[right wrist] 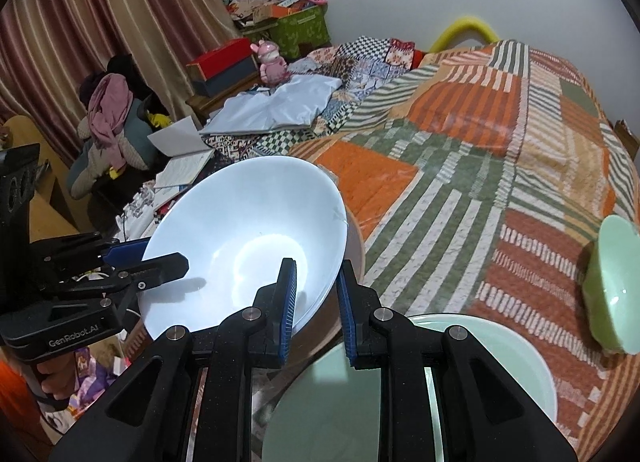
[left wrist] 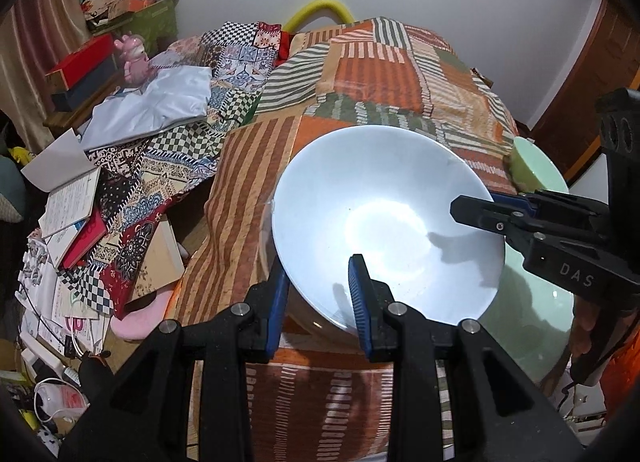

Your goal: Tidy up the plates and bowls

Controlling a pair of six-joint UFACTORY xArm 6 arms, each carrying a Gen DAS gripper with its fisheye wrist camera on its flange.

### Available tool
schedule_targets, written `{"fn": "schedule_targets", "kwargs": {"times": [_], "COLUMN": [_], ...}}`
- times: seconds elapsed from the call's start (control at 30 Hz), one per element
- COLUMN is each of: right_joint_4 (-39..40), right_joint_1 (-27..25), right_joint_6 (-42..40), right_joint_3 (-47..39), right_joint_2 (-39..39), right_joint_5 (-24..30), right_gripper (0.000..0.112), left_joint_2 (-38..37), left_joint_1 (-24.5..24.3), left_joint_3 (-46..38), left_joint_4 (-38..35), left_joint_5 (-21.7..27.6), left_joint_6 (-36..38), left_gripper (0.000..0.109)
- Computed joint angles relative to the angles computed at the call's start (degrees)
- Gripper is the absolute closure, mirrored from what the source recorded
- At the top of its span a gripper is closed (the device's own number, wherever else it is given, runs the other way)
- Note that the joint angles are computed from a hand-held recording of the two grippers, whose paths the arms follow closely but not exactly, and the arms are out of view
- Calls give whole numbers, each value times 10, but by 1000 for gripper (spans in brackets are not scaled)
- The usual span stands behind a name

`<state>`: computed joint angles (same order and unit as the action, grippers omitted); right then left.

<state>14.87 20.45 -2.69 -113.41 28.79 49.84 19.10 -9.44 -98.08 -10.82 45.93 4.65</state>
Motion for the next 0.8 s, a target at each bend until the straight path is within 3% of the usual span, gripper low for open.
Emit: {"fn": "schedule_targets", "kwargs": {"times": [0.43,0.8], "right_joint_4": [1,-32], "right_joint_1": [7,4], "right_joint_6": [-8,7], "right_joint_3": [-35,-25], "right_joint_2": [27,16], "right_joint_5": [54,32], "right_gripper": [93,91], "left_joint_2": [14,29], "left_joint_1": [12,9], "left_joint_3": [3,-16], "left_joint_4": [-5,-12], "left_joint_5": [-17,-12], "left_joint_6": [3,19], "left_gripper": [79,79]}}
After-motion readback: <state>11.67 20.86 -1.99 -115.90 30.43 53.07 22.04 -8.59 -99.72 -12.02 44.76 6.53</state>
